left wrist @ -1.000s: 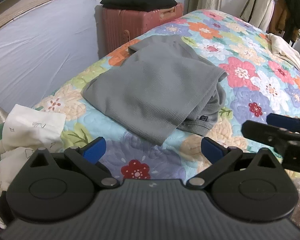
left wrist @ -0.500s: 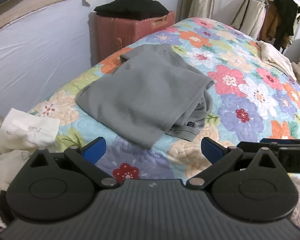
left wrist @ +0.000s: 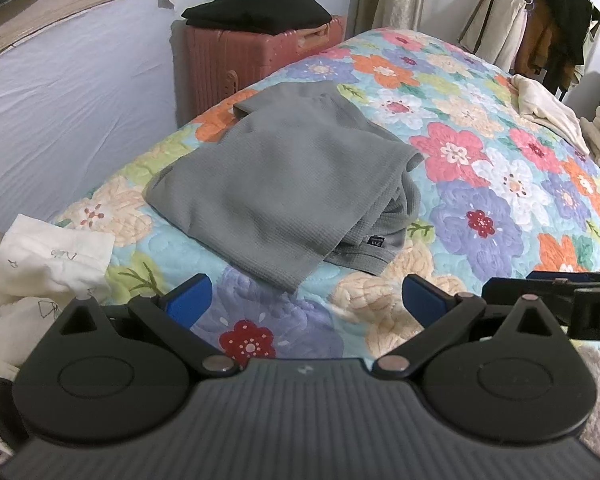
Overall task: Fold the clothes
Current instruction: 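Move both grippers toward the crumpled grey shirt on the bed, then grasp the grey shirt edge with the left gripper while the right gripper grasps another edge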
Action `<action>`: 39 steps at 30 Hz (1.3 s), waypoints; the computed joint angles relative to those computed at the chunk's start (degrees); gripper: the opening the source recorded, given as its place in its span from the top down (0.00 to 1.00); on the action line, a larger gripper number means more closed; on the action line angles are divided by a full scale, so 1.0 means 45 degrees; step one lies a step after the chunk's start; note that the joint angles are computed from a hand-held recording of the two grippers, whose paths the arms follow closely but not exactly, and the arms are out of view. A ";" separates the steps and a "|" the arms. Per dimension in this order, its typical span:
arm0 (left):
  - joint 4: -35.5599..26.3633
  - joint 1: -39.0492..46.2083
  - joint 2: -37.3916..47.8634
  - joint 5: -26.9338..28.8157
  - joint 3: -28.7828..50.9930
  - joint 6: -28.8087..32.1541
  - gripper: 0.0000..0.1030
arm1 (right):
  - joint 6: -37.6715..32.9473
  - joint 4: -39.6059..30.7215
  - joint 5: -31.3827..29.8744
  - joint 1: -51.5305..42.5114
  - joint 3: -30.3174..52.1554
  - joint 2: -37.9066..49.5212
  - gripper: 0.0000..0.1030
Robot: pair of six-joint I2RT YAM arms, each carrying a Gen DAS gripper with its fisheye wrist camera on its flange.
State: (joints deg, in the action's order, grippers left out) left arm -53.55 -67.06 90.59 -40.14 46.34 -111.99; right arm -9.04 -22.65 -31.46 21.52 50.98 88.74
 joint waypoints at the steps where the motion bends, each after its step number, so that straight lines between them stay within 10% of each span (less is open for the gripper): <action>1: 0.0017 0.0004 0.0004 0.0015 0.0001 0.0015 0.00 | 0.0007 0.0033 0.0042 0.0020 -0.0019 -0.0009 0.23; 34: 0.0987 0.0206 0.0329 0.0103 -0.0083 0.0958 0.00 | 0.0229 0.2665 -0.1364 -0.0331 -0.1306 -0.0615 0.23; 39: 0.2739 0.0501 -0.0273 -0.0255 -0.1298 0.1134 0.00 | 0.1137 0.4064 -0.1470 -0.0662 -0.1942 -0.0650 0.23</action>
